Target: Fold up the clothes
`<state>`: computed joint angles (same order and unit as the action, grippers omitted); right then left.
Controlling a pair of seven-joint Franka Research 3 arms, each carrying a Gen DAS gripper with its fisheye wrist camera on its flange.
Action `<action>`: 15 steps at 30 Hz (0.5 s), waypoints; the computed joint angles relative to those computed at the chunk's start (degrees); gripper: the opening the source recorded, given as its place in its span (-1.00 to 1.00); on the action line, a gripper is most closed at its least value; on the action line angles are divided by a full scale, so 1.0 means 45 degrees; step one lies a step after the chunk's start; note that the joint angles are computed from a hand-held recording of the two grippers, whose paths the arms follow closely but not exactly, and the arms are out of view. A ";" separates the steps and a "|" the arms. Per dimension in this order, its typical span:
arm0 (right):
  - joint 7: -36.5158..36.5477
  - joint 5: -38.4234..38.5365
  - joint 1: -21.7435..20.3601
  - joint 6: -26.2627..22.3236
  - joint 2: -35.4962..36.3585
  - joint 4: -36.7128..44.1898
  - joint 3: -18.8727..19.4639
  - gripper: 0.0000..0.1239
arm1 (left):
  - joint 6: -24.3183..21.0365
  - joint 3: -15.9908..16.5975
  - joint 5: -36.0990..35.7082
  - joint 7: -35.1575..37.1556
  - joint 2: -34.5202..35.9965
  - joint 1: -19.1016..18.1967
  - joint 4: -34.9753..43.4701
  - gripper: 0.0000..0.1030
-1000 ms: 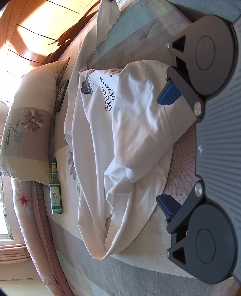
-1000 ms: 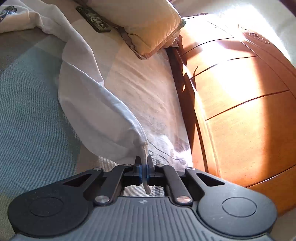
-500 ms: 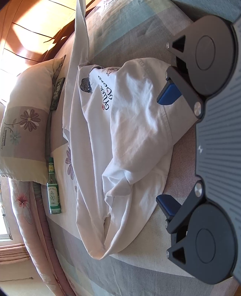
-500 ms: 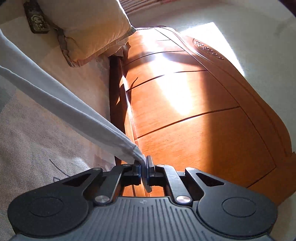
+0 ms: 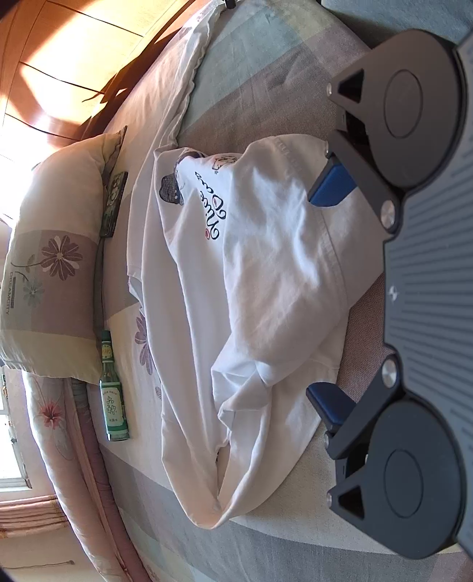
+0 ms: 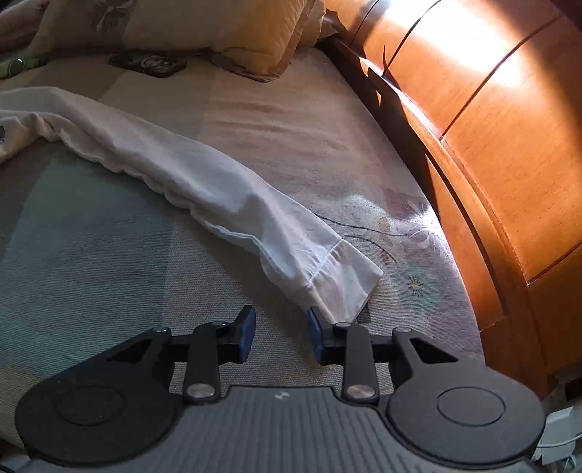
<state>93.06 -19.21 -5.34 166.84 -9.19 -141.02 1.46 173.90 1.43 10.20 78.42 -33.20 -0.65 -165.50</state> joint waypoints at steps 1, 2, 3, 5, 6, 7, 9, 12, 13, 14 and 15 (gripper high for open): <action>-0.0937 0.1596 0.0620 0.0079 -0.0141 -0.0090 -0.0498 -0.21 | 0.0009 0.0044 -0.0028 0.0051 -0.0024 -0.0135 0.0007 0.98; -0.1735 0.2913 0.1101 0.0230 -0.0262 -0.0175 -0.0870 -0.19 | 0.0023 0.0109 -0.0059 0.0124 -0.0054 -0.0277 0.0004 0.98; -0.2499 0.4150 0.1533 0.0360 -0.0344 -0.0202 -0.1197 -0.19 | 0.0040 0.0187 -0.0093 0.0221 -0.0081 -0.0444 0.0001 0.98; -0.3663 0.5989 0.2087 0.0630 -0.0332 -0.0089 -0.1602 -0.19 | 0.0027 0.0196 -0.0137 0.0349 -0.0106 -0.0669 0.0039 0.98; -0.3667 0.6094 0.1928 0.0820 -0.0274 -0.0038 -0.1432 -0.19 | 0.0024 0.0158 -0.0150 0.0378 -0.0105 -0.0733 0.0071 0.98; -0.3409 0.5779 0.1542 0.1038 -0.0122 0.0073 -0.1091 -0.19 | 0.0021 0.0122 -0.0160 0.0404 -0.0102 -0.0798 0.0105 0.98; -0.2407 0.4461 0.0610 0.1393 0.0331 0.0437 -0.0364 -0.19 | 0.0035 0.0116 -0.0211 0.0463 -0.0076 -0.0986 0.0164 0.98; -0.0562 0.2185 -0.0207 0.1735 0.1441 0.1417 -0.0082 -0.19 | -0.0051 -0.0032 -0.0230 0.0484 0.0076 -0.1117 0.0305 0.98; 0.0761 0.0785 -0.0419 0.1740 0.1872 0.1833 -0.0179 -0.19 | -0.0111 -0.0154 -0.0205 0.0434 0.0143 -0.1071 0.0361 0.98; 0.1729 -0.0076 -0.0430 0.1720 0.2287 0.2206 -0.0455 -0.19 | -0.0192 -0.0300 -0.0174 0.0355 0.0226 -0.1010 0.0429 0.98; 0.2083 -0.0192 -0.0346 0.1713 0.2577 0.2413 -0.0720 -0.19 | -0.0285 -0.0416 -0.0150 0.0275 0.0309 -0.0973 0.0497 0.98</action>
